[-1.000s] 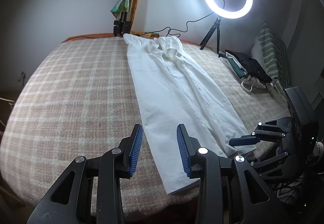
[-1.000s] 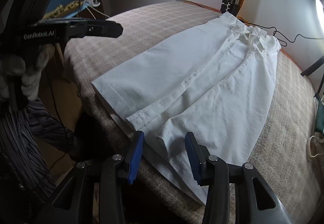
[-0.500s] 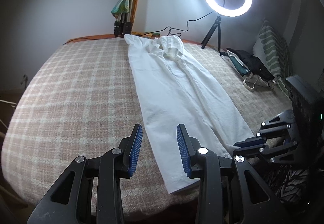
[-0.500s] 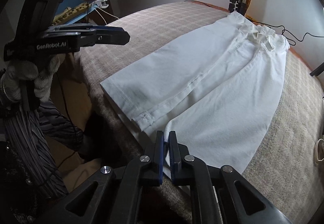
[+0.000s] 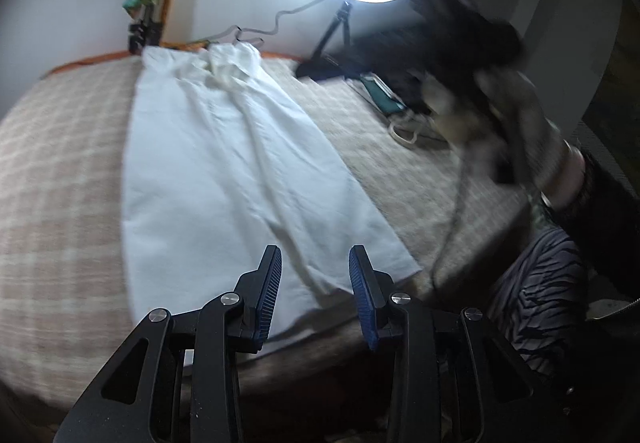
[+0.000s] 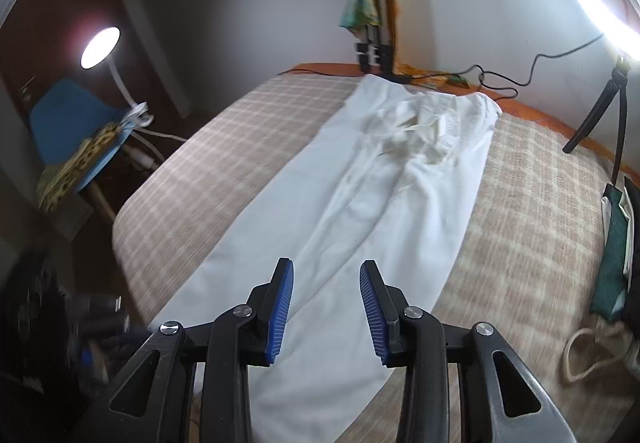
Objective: Fold small clothes
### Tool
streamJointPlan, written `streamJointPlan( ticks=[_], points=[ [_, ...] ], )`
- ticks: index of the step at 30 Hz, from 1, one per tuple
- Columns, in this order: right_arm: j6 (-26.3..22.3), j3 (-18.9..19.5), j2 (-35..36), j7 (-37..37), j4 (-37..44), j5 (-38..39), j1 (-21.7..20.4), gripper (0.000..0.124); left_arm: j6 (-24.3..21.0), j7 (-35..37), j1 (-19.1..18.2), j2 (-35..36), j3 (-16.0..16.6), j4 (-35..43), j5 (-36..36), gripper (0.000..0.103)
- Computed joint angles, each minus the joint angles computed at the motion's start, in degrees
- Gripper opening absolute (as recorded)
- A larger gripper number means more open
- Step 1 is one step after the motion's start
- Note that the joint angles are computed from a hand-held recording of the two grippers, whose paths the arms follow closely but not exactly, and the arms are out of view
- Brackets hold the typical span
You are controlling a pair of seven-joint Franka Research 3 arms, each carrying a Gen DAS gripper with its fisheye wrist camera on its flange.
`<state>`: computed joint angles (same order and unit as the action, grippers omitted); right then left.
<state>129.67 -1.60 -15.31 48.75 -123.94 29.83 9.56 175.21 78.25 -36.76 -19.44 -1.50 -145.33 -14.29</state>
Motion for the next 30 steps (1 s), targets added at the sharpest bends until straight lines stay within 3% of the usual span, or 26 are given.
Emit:
streamJointPlan(
  ticks=[1,8,13,15,18,22,30],
  points=[
    [-0.3,0.1,2.6,1.4,2.5,-0.9,-0.3,0.037,-0.4,0.7,-1.3,1.1,0.8,0.8,-0.7,0.034],
    [-1.9,2.2,20.6,15.2,20.5,-12.7,-0.3,0.038,-2.2,0.8,0.4,3.9,-1.3,2.9,-2.9,0.037],
    [-4.5,2.3,29.0,21.7,29.2,-19.6,1.5,0.037,-1.7,8.6,-3.9,5.1,2.1,3.6,-12.9,0.036],
    [-4.8,2.1,30.9,23.8,31.1,-22.5,2.5,0.035,-1.6,11.7,-4.9,5.3,3.0,3.7,-17.4,0.023],
    [-3.9,1.4,32.6,27.1,32.8,-27.5,4.2,0.028,-1.3,13.0,-2.8,5.4,0.8,3.6,-18.5,0.009],
    [-3.9,1.5,33.6,28.1,34.1,-28.6,4.4,0.004,-0.5,15.7,-3.1,4.8,0.5,3.0,-21.8,0.004],
    [-0.5,2.2,32.1,26.5,33.0,-27.8,4.5,0.001,0.1,13.6,-2.1,2.9,0.0,0.9,-19.3,0.003]
  ],
)
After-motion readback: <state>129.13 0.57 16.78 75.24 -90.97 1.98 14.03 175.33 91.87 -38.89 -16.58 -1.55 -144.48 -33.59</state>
